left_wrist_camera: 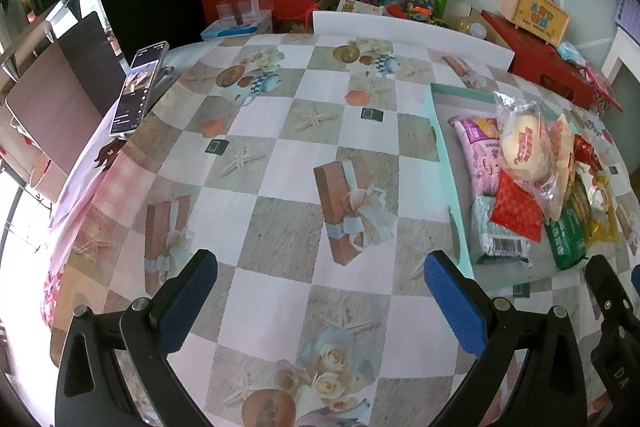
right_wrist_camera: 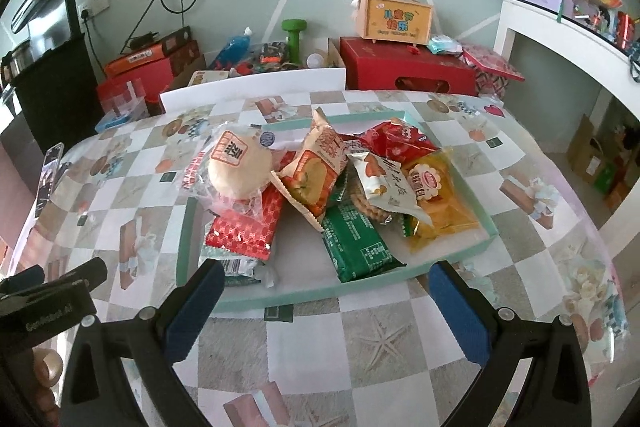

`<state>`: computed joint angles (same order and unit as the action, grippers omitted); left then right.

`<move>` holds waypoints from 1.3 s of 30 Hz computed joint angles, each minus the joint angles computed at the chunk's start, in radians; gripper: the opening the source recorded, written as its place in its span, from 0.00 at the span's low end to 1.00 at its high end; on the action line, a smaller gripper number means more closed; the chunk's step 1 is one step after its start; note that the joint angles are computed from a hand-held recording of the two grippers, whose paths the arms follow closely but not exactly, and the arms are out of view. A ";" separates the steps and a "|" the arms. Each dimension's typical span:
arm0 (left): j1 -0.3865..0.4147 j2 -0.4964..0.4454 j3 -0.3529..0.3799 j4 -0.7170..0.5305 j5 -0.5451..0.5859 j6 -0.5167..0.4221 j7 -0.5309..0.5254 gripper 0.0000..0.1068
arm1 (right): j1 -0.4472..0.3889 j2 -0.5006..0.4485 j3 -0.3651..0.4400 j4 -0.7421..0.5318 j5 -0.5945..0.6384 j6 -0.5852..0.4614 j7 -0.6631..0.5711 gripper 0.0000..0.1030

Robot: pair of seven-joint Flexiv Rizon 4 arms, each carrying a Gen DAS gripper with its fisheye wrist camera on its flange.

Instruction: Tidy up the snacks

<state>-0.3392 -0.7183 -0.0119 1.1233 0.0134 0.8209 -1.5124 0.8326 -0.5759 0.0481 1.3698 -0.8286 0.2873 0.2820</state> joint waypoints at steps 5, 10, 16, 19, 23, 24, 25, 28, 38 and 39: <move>0.002 0.001 0.003 -0.006 0.003 -0.026 -0.006 0.96 | 0.001 -0.007 0.001 -0.009 0.002 0.002 -0.016 1.00; 0.008 0.001 -0.004 -0.009 -0.004 -0.033 -0.001 0.96 | -0.001 -0.007 -0.001 -0.005 0.004 0.016 -0.016 1.00; 0.009 -0.004 0.000 -0.027 -0.006 -0.078 0.000 0.96 | -0.005 -0.019 -0.002 -0.016 0.015 0.032 -0.032 1.00; 0.016 -0.002 -0.004 -0.025 -0.012 -0.091 0.004 0.96 | -0.004 -0.029 -0.002 -0.030 0.025 0.034 -0.054 1.00; 0.015 0.001 0.002 -0.025 0.002 -0.106 0.009 0.96 | -0.002 -0.037 -0.005 -0.039 0.035 0.041 -0.069 1.00; 0.015 0.002 0.001 -0.025 0.003 -0.109 0.012 0.96 | -0.001 -0.038 -0.006 -0.041 0.037 0.042 -0.071 1.00; 0.017 0.004 0.000 -0.021 0.003 -0.110 0.017 0.96 | -0.001 -0.039 -0.007 -0.042 0.038 0.044 -0.074 1.00; 0.015 0.007 0.004 -0.015 0.013 -0.119 0.025 0.96 | 0.000 -0.043 -0.009 -0.049 0.043 0.044 -0.086 1.00; 0.023 0.019 0.004 0.004 0.023 -0.132 0.041 0.96 | 0.000 -0.049 -0.012 -0.055 0.057 0.053 -0.102 1.00; 0.023 0.020 0.004 0.005 0.022 -0.132 0.043 0.96 | -0.001 -0.048 -0.011 -0.053 0.058 0.056 -0.102 1.00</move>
